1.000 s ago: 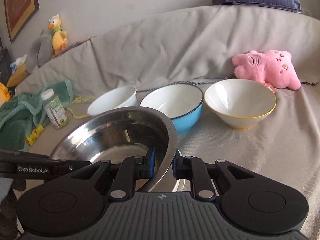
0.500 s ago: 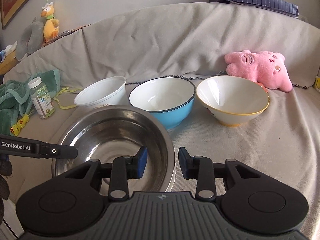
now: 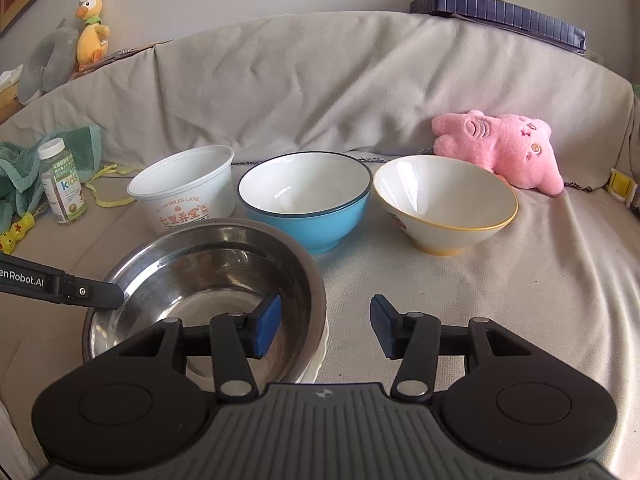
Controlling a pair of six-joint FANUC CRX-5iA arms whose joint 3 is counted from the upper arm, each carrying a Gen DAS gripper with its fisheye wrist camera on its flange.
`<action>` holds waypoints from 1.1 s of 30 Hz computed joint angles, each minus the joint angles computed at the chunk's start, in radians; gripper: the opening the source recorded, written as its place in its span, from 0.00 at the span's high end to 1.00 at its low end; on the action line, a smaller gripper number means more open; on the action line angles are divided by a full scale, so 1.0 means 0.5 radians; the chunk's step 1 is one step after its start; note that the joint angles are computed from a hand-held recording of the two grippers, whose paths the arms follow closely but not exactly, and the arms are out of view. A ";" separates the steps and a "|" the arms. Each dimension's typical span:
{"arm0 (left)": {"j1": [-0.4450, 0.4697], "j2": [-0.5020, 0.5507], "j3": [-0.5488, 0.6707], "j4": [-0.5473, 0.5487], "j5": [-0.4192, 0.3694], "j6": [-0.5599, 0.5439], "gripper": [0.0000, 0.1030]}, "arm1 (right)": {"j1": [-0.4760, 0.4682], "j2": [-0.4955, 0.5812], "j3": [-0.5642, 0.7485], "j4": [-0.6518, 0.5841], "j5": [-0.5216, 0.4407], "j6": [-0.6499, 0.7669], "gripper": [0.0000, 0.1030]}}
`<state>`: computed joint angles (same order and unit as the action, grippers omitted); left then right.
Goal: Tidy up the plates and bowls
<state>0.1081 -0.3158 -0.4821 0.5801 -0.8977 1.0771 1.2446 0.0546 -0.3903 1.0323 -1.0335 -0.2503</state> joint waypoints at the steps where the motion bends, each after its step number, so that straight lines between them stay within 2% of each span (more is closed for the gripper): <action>1: -0.007 0.001 0.007 -0.016 0.006 0.022 0.72 | -0.003 -0.010 -0.007 -0.006 -0.001 -0.004 0.52; 3: -0.029 -0.014 0.021 -0.049 0.045 0.081 0.75 | -0.011 -0.044 -0.043 0.011 -0.007 -0.035 0.52; 5: -0.058 -0.025 0.036 -0.046 0.101 0.113 0.75 | -0.028 -0.089 -0.092 0.047 -0.009 -0.043 0.47; 9: -0.181 0.079 0.160 0.096 0.182 0.061 0.75 | -0.084 -0.179 -0.171 0.132 -0.107 -0.013 0.47; 11: -0.280 0.219 0.269 0.269 0.167 -0.123 0.75 | -0.130 -0.226 -0.211 0.137 -0.148 -0.015 0.45; 13: -0.383 0.408 0.417 0.449 0.117 -0.321 0.75 | -0.178 -0.240 -0.203 0.057 -0.228 0.027 0.37; 16: -0.528 0.768 0.802 0.491 -0.037 -0.378 0.75 | -0.244 -0.276 -0.218 -0.048 -0.312 0.065 0.34; 18: -0.600 1.010 1.122 0.366 -0.142 -0.315 0.75 | -0.322 -0.394 -0.316 -0.051 -0.157 0.013 0.32; 21: -0.683 1.309 1.547 0.110 -0.235 -0.171 0.75 | -0.533 -0.565 -0.441 -0.077 0.287 -0.035 0.33; 23: -0.712 1.487 1.790 -0.023 -0.308 -0.052 0.75 | -0.675 -0.542 -0.412 -0.177 0.459 -0.039 0.39; 24: -0.719 1.562 1.885 -0.087 -0.331 0.002 0.75 | -0.743 -0.506 -0.387 -0.226 0.539 -0.003 0.51; 25: -0.727 1.614 1.949 -0.126 -0.347 0.040 0.75 | -0.795 -0.473 -0.370 -0.254 0.602 0.020 0.55; 27: -0.728 1.725 2.065 -0.161 -0.401 0.120 0.75 | -0.895 -0.401 -0.359 -0.266 0.776 -0.012 0.56; 30: -0.730 1.848 2.188 -0.167 -0.489 0.169 0.75 | -1.003 -0.281 -0.282 -0.491 1.043 0.138 0.64; 33: -0.742 1.939 2.309 -0.220 -0.610 0.214 0.75 | -1.034 -0.190 -0.199 -0.744 1.168 0.337 0.75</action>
<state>-0.2630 0.6538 0.6722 0.4700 -1.2028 1.1841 0.7274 -0.0405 -0.4897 0.6601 -0.4497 -0.0817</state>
